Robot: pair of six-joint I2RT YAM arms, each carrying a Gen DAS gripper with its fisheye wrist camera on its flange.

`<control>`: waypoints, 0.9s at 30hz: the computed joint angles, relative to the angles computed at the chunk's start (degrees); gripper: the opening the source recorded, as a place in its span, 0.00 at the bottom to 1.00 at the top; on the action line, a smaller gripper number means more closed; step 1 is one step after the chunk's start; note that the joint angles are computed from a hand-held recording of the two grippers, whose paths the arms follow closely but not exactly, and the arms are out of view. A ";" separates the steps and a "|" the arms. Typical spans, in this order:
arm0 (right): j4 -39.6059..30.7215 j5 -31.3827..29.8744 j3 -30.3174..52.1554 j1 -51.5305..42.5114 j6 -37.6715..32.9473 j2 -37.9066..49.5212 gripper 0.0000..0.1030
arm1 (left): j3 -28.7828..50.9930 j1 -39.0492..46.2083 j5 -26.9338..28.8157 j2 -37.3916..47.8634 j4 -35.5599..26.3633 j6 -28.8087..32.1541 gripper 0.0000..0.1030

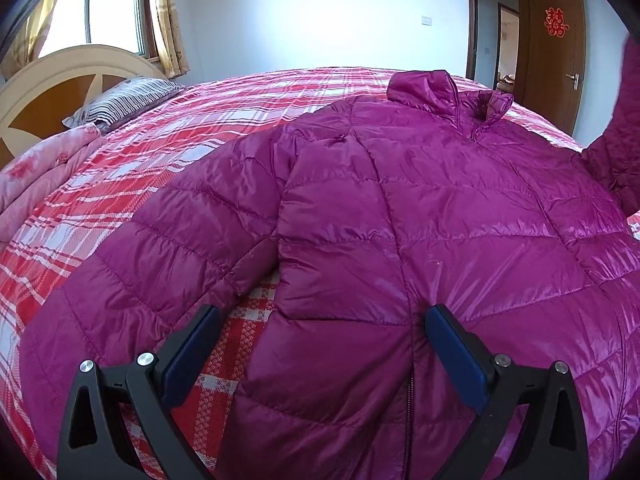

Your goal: Fold large clothes

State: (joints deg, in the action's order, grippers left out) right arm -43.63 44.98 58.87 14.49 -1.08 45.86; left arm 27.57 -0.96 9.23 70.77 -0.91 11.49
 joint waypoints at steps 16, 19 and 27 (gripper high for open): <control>16.90 -3.62 -2.52 15.44 5.93 29.14 0.09 | 0.20 1.23 2.13 0.48 -0.11 -0.28 0.99; 20.19 -6.39 -2.42 15.18 7.55 34.74 0.09 | -0.34 0.97 1.71 0.19 0.68 -0.33 0.99; 24.56 -13.01 -1.20 13.26 10.23 43.88 0.17 | -0.83 0.59 1.45 -0.23 0.95 -0.42 0.99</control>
State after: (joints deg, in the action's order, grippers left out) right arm -19.07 31.96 57.67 27.74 9.15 89.74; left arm 26.75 -0.37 10.68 70.54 0.04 11.07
